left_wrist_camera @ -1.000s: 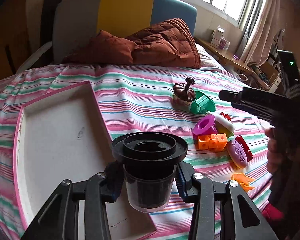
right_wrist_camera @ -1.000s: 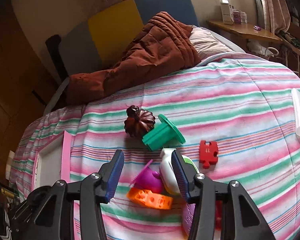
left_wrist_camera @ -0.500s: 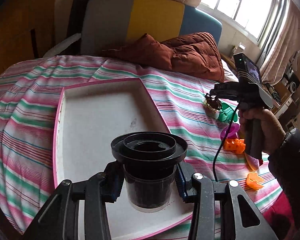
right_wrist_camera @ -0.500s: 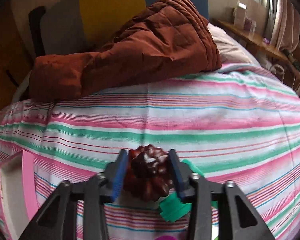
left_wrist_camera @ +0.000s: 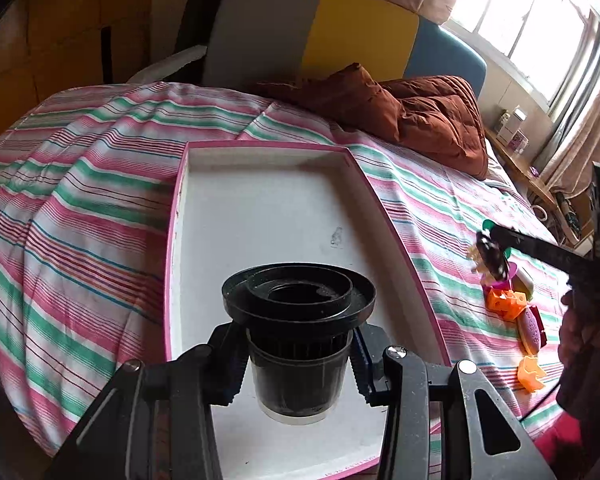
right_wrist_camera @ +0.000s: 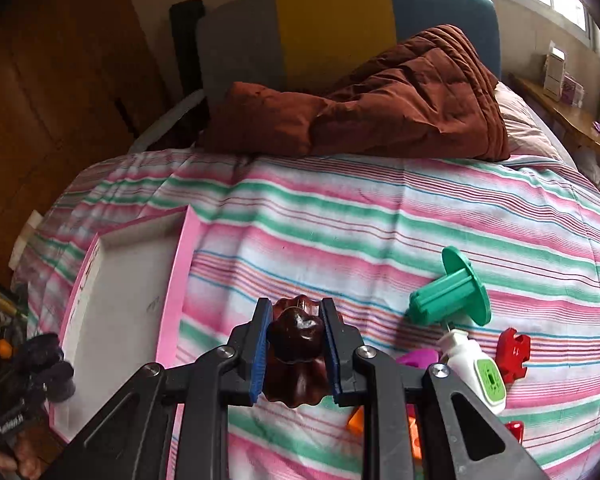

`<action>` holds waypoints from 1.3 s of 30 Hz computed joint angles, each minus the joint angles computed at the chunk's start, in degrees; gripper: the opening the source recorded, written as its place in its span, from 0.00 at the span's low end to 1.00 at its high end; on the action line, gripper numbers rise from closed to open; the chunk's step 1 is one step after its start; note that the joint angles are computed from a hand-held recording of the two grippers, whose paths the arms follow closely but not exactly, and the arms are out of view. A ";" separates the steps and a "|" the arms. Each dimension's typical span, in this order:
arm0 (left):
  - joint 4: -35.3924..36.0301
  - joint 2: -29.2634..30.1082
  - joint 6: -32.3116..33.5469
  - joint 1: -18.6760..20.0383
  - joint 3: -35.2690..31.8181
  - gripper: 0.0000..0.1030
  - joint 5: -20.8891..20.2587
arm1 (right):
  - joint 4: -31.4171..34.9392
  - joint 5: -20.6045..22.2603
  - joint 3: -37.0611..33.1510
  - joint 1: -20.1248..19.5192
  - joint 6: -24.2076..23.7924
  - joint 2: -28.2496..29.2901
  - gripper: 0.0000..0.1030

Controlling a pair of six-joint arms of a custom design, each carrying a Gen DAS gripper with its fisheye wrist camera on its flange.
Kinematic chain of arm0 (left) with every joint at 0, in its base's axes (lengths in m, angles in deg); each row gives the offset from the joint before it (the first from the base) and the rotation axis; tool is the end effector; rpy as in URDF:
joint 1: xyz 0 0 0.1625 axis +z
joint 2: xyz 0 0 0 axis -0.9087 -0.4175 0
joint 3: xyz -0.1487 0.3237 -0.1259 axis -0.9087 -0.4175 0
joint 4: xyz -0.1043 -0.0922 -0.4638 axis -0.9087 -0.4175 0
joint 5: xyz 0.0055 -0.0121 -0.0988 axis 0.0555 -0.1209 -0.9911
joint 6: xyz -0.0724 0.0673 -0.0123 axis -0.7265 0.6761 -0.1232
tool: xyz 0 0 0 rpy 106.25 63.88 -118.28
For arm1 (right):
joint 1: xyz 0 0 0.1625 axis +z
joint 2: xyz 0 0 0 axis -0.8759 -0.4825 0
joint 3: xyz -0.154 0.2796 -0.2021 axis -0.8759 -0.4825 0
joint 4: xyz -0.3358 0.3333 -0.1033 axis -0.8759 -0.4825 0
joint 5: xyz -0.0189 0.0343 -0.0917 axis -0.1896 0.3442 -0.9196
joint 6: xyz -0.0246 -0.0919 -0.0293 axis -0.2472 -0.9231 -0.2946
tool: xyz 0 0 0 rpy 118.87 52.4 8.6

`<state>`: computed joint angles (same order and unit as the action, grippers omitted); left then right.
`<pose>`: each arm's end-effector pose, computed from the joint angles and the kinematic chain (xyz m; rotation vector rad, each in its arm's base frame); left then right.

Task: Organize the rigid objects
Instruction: 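Carry the cup into the tray with the left gripper while the right gripper grasps the brown pumpkin lid, then open the left gripper to release the cup in the tray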

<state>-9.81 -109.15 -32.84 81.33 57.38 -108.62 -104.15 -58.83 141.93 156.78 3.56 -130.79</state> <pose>-0.3113 -0.3064 0.1103 -0.1941 2.3123 -1.0135 0.1522 -0.4887 0.3058 0.8808 -2.5427 0.4920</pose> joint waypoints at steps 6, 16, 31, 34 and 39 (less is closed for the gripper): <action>1.03 -2.73 0.81 3.73 -0.50 0.43 2.62 | -0.41 -0.88 4.92 -1.17 -6.53 -4.10 0.22; -1.93 0.49 6.98 13.32 -4.38 0.43 5.55 | -1.19 -0.96 5.62 -2.33 -9.30 -3.82 0.22; 10.68 0.14 -4.55 10.72 -4.82 0.57 6.44 | -4.87 -2.26 6.88 -1.84 -11.37 -3.39 0.23; 14.35 -0.46 -9.76 7.25 -4.30 0.58 4.94 | -5.11 -2.20 6.98 -1.86 -11.35 -3.42 0.23; 20.46 2.23 -14.98 1.89 -5.62 0.63 1.48 | -6.11 -2.21 7.59 -1.96 -11.75 -3.69 0.23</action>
<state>10.65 -106.92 -47.81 83.23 51.77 -107.13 -110.26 -61.04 149.52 154.82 -8.19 -134.49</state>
